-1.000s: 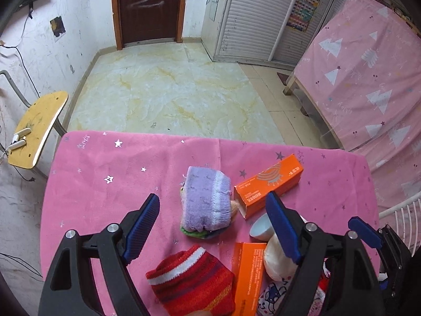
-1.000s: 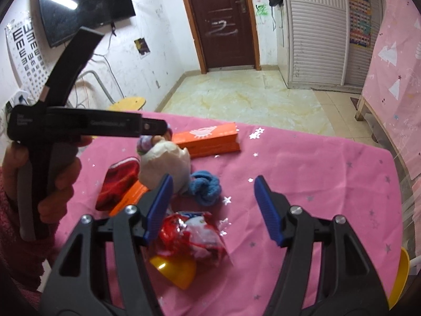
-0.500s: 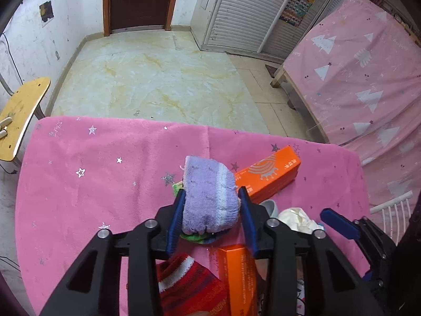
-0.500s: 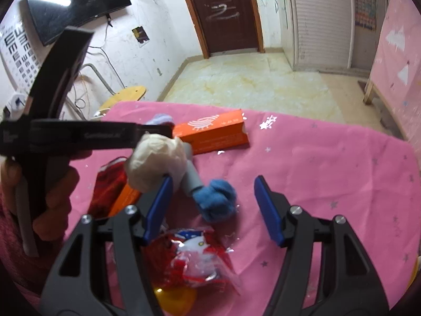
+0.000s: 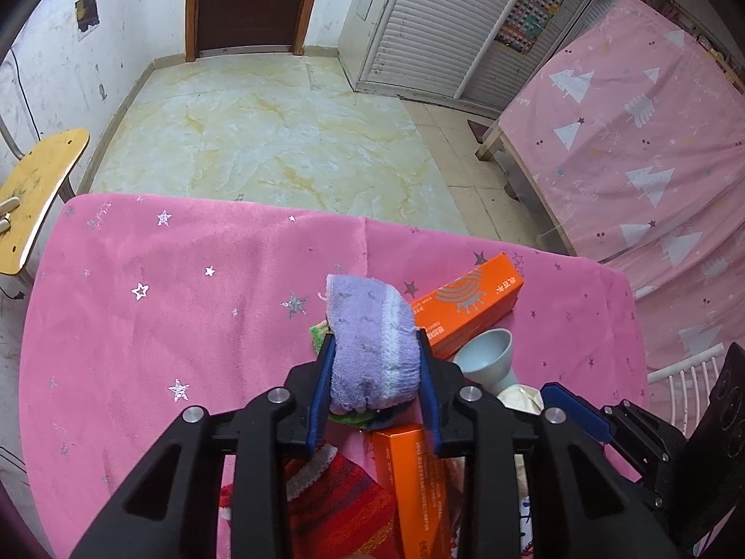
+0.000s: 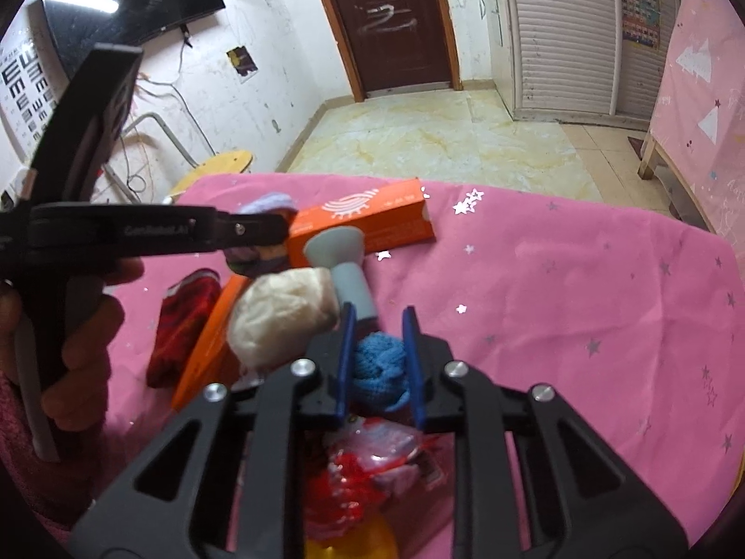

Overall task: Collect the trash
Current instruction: 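Carry both items to the yellow bucket and open the right tool over it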

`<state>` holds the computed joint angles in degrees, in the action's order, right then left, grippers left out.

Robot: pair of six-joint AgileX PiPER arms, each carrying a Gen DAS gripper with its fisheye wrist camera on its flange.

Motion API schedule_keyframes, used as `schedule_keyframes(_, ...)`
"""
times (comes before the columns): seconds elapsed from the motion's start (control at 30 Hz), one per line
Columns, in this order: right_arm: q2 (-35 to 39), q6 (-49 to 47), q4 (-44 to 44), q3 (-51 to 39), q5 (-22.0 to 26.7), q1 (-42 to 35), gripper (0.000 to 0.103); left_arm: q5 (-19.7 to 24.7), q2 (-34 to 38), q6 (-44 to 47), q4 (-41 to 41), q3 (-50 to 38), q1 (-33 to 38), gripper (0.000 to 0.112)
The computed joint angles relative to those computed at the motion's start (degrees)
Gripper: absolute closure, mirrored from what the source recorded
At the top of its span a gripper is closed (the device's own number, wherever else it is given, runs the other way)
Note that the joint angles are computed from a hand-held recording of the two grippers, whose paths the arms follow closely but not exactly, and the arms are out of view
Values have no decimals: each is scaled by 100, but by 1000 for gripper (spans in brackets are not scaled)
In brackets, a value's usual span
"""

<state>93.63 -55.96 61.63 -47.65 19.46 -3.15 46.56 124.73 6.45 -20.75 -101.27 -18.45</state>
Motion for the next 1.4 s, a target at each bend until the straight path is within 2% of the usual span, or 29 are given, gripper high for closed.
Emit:
schedule_keyframes(0.13,-131,-1144,1397,147,566,-547,85,-44,-31,225,-445,159,165,88)
schedule_keyframes(0.23,-141,-1437,1845,205,1040,-915,85,-147,-164,191,-450,353,179,89)
schedule_keyframes(0.33,-212,-1535,1983,288,1178,-1031,85,-260,-343,77,-429,509,169,91)
schedule_keyframes(0.53,-434,-1669,2169,473,1372,-1186,84,-361,-743,-1,-279,739,200,91)
schedule_keyframes(0.8,-814,-2079,2352,784,2038,-2065,84,-573,-1460,-160,-22,1128,-10,91)
schedule_keyframes(1.1,-1254,-2357,2253,1134,2692,-3229,84,-729,-2061,-758,625,1389,-1034,91)
schedule_keyframes(1.4,-1337,-2725,1789,1246,3626,-5027,84,-691,-2065,-1409,1252,1181,-2177,91)
